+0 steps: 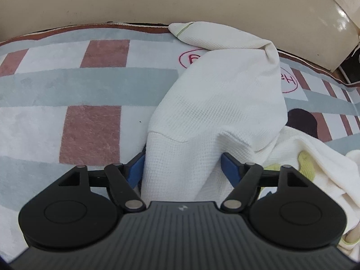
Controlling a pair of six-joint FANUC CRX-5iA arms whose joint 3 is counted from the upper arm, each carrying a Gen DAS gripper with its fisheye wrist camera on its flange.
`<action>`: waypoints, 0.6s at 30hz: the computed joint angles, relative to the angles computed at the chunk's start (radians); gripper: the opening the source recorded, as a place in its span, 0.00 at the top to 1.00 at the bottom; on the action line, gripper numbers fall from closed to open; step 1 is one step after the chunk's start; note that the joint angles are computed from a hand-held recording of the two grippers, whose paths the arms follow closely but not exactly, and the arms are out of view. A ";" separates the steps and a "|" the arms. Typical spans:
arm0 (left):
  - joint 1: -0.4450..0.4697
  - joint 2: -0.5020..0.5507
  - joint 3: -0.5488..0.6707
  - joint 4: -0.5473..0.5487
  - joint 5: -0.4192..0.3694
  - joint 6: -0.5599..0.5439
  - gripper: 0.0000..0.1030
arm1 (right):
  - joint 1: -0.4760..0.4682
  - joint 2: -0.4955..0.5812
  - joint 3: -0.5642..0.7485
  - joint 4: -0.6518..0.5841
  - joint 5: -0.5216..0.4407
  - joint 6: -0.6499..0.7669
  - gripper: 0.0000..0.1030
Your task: Fold clothes
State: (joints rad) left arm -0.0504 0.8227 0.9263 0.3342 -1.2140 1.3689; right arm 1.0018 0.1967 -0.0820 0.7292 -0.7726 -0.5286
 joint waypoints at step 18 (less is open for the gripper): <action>-0.070 -0.228 -0.274 -0.122 0.320 -0.194 0.96 | 0.012 0.042 0.027 0.461 -0.254 -0.172 0.97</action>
